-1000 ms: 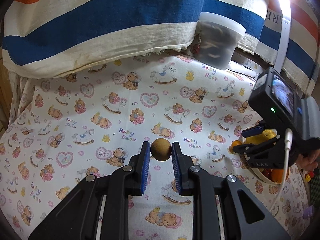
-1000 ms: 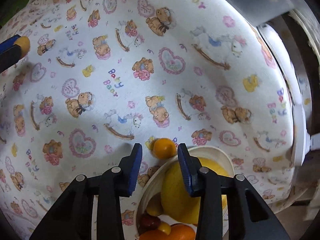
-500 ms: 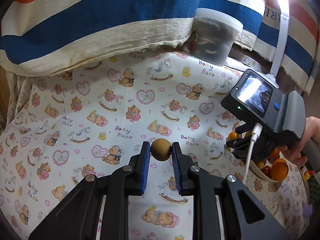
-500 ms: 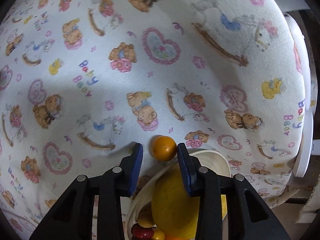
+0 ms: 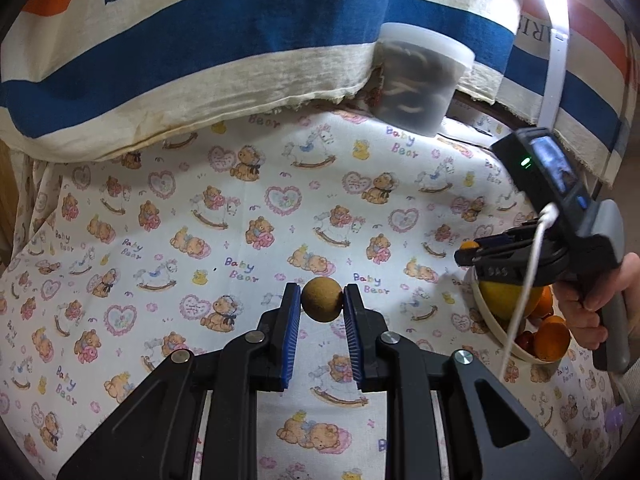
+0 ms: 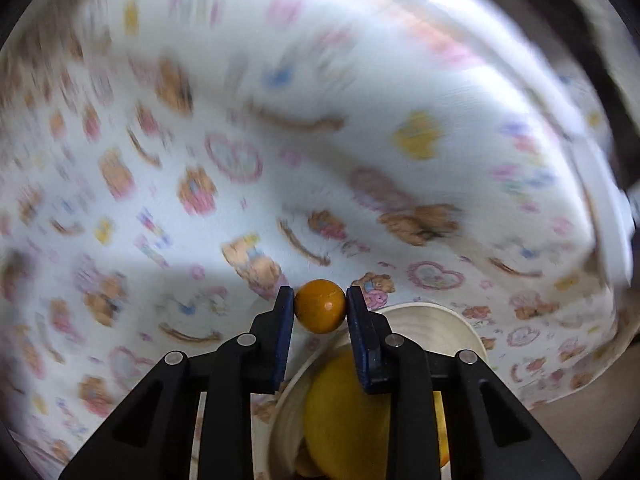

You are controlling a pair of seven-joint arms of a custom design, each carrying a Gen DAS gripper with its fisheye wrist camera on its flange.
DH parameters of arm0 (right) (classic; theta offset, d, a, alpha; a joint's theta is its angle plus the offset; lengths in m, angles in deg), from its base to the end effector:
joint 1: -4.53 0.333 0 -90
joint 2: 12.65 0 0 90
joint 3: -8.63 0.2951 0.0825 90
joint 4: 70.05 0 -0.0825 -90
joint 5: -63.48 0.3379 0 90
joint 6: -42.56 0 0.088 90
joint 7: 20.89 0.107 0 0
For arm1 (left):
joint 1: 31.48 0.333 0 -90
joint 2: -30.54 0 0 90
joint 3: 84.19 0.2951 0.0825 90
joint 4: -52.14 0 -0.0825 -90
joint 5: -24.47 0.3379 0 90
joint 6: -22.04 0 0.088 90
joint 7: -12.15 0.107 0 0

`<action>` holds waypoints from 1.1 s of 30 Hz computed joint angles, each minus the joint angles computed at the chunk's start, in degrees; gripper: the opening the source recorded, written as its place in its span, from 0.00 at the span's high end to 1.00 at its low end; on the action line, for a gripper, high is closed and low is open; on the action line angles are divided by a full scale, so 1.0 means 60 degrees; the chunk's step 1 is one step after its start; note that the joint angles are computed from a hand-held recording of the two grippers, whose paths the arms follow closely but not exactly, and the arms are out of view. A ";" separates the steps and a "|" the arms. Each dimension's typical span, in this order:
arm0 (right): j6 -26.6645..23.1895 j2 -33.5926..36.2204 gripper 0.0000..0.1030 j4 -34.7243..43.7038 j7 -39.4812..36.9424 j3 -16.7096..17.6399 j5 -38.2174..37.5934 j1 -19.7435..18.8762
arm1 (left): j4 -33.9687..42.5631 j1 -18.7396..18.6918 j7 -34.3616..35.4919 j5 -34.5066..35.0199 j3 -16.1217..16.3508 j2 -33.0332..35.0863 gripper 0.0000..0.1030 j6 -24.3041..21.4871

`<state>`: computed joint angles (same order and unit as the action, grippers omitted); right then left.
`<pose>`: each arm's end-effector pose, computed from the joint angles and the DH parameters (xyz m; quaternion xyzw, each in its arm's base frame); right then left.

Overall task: Organize fruits
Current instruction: 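Close the right gripper on the small orange kumquat and lift it, then carry the kumquat with the right gripper over the plate while the left carries the brown fruit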

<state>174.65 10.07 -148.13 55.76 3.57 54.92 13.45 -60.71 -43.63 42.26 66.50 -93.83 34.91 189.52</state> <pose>0.6658 0.0537 0.5465 -0.7960 0.5358 -0.2587 0.1112 0.5184 -0.2495 0.5258 -0.6380 0.6231 -0.3821 0.2423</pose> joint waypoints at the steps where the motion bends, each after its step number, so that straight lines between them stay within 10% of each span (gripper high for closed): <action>1: 0.0535 -0.0491 0.73 -0.0670 -0.0022 0.0122 0.0414 -0.0163 | -0.0033 -0.0018 -0.0052 0.0068 -0.0002 -0.0042 0.80 0.0033; 12: 0.4277 -0.4798 0.73 -0.6053 -0.3956 0.0451 0.6441 -0.0789 | -0.0001 -0.0117 -0.2238 0.2811 -0.0043 -0.0236 0.80 0.0816; 25: 0.6166 -0.7268 0.73 -0.8562 -1.2827 -0.1984 1.5256 0.1293 | 0.0471 -0.0359 -0.5296 0.7036 -0.0303 -0.0336 0.80 0.0917; 33: 0.4964 -0.6311 0.73 -0.8136 -1.1300 -0.1743 1.4530 0.0045 | 0.0405 -0.0387 -0.3223 0.5109 -0.0452 0.0034 0.80 0.1393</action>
